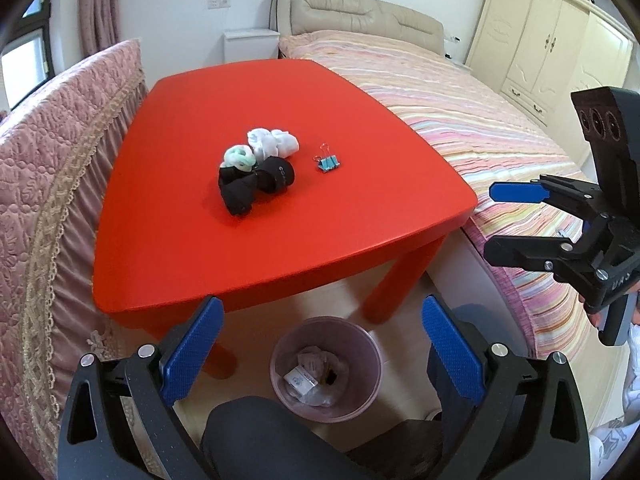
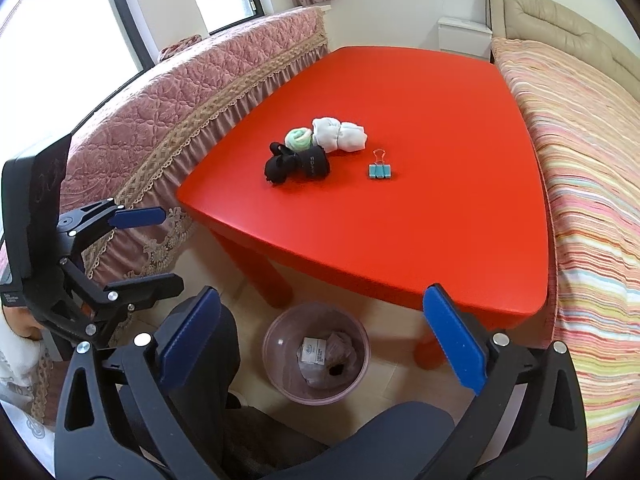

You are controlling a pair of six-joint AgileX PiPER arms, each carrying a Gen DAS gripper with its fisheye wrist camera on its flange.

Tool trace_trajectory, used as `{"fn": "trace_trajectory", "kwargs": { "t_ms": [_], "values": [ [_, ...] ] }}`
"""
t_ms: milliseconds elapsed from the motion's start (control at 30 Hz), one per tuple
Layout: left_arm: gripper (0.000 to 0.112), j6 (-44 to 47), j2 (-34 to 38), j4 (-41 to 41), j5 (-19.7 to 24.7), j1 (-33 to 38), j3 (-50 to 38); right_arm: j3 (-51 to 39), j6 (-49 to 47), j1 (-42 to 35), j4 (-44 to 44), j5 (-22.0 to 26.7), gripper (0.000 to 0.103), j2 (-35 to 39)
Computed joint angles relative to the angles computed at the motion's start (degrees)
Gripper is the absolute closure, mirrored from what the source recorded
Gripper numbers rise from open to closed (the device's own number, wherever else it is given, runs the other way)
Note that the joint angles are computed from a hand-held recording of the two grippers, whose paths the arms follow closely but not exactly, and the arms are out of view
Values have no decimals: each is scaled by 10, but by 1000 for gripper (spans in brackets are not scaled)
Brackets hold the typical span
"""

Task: Collect trash
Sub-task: 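Reach the right tool to the blue binder clip and grasp it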

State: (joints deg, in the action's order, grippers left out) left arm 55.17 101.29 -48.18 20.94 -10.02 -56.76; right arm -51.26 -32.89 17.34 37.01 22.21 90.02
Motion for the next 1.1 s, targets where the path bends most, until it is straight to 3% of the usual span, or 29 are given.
{"fn": "trace_trajectory", "kwargs": {
  "t_ms": [267,567,767,1033,1100],
  "values": [
    [17,-16,4,6,5,10,-16,-105,84,-4,-90,33,4,67],
    [17,-24,11,5,9,18,-29,-312,166,-9,-185,129,4,202],
    [17,-22,17,-4,16,23,-35,-512,225,-11,-235,243,4,330],
    [17,-21,25,-15,24,35,-40,-832,294,-11,-283,441,4,525],
    [17,-18,27,-18,26,39,-40,-883,294,-10,-283,473,10,556]
  ]
}}
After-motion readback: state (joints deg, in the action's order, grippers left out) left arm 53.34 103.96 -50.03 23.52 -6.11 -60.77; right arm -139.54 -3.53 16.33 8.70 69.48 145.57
